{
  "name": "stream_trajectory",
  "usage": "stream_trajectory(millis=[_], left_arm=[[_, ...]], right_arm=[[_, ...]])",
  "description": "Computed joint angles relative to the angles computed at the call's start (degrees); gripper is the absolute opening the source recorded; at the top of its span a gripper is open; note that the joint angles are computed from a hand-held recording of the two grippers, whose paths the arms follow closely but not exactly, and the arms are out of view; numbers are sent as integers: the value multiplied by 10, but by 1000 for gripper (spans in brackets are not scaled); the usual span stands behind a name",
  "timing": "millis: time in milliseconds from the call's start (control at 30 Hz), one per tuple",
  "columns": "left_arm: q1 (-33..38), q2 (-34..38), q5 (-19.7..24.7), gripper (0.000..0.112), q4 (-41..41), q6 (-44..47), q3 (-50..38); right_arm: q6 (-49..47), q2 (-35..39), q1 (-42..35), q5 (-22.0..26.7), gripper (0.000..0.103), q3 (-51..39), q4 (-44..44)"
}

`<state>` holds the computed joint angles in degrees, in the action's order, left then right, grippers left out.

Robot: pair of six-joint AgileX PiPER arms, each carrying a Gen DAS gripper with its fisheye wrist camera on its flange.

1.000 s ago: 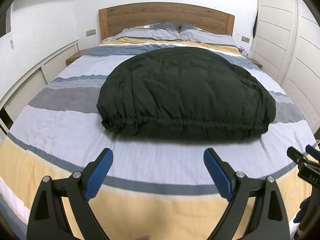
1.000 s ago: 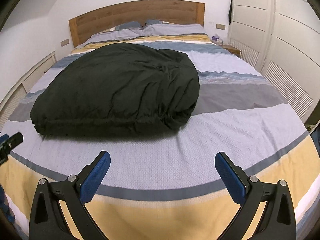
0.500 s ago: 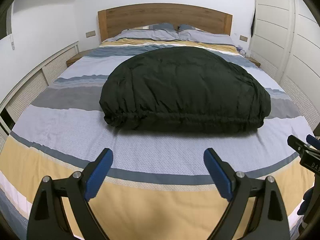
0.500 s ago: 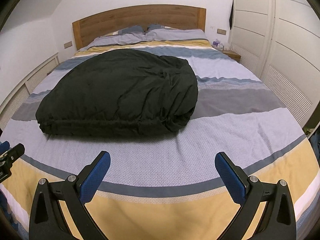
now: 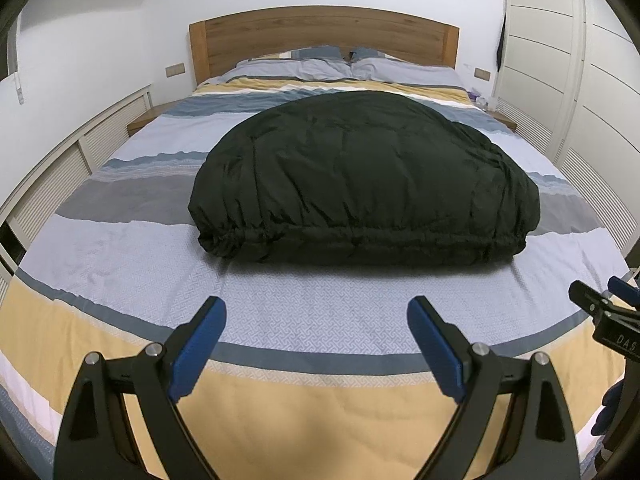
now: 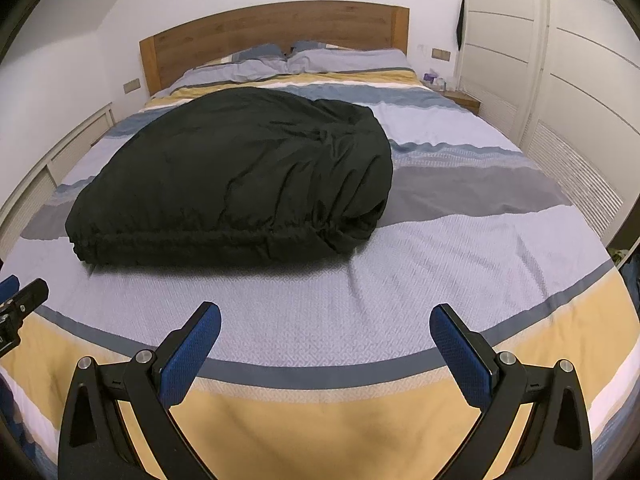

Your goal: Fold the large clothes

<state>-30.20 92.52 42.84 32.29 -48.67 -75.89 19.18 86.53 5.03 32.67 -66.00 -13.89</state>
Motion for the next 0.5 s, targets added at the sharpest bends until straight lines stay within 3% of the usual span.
stream_trajectory(millis=[500], left_arm=[[8,-4,-17,93,-7,11,20]], right_arm=[[39,-4,18,3,102,19,-31]])
